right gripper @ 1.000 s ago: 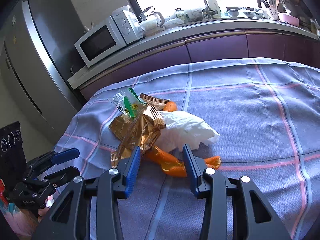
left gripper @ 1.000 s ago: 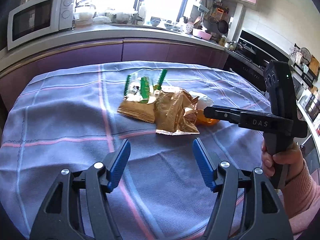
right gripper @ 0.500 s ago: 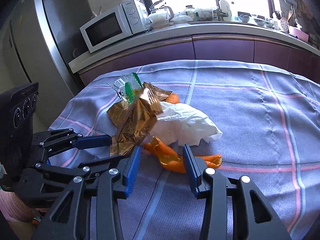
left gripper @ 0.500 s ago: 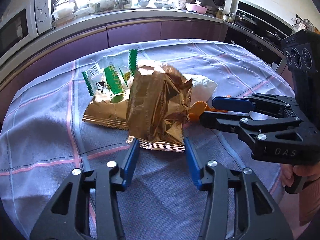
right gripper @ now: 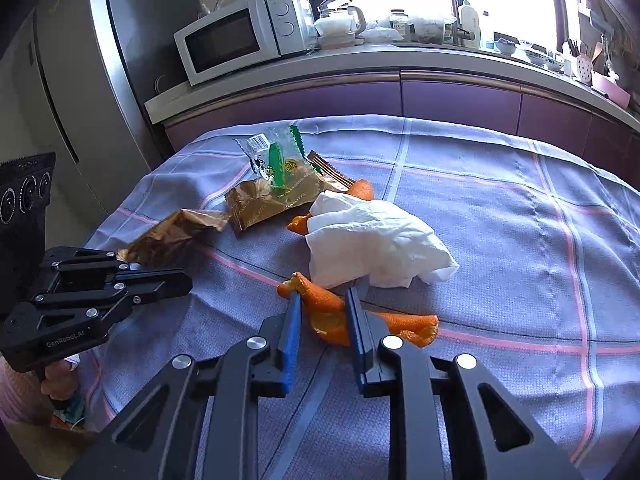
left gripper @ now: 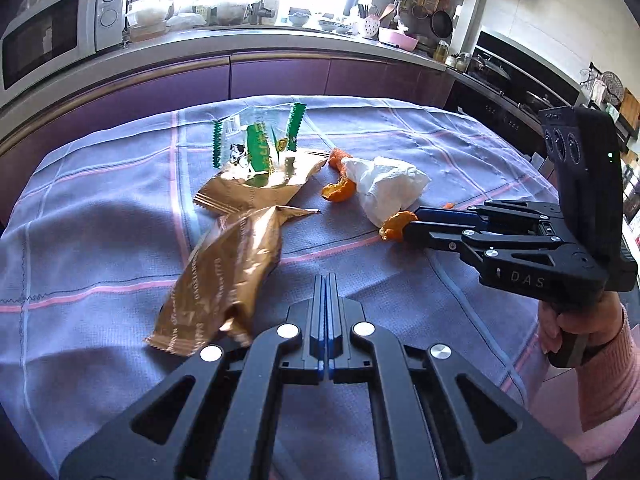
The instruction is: Collect trash
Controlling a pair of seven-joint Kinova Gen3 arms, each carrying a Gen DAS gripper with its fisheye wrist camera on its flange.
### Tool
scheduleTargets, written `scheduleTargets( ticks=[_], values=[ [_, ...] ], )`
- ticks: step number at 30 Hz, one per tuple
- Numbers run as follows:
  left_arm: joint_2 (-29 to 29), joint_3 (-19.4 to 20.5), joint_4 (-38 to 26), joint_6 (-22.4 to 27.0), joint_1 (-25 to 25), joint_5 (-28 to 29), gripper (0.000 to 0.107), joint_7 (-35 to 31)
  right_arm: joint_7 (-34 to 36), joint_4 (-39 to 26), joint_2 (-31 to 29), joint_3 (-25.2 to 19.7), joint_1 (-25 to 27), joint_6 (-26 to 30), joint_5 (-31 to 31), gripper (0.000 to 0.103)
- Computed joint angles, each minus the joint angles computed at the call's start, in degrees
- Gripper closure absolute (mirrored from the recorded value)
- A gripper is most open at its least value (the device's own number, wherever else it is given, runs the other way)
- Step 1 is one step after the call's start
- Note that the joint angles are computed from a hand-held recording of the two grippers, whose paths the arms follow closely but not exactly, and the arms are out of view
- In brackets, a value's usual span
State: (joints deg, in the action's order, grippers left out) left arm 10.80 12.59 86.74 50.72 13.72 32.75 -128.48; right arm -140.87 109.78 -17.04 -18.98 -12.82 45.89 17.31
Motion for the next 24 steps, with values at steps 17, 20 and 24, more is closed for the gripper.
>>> scheduleTargets(
  ticks=[17, 20, 24],
  values=[
    [-4.0, -5.7, 4.4, 3.9, -8.9, 9.3, 0.058, -2.7, 6.1, -2.4, 4.7, 3.4, -2.7, -10.5, -7.0, 0.092],
    [-2.0, -5.6, 2.5, 6.4, -9.9, 9.8, 0.056, -0.8, 7.2, -4.2, 6.6, 3.5, -3.4, -10.2, -6.6, 0.093],
    [0.8, -4.6, 0.0, 8.9, -9.9, 8.9, 0.055, 1.8, 7.3, -6.0, 8.7, 3.7, -4.7, -8.6, -5.3, 0.093]
  ],
)
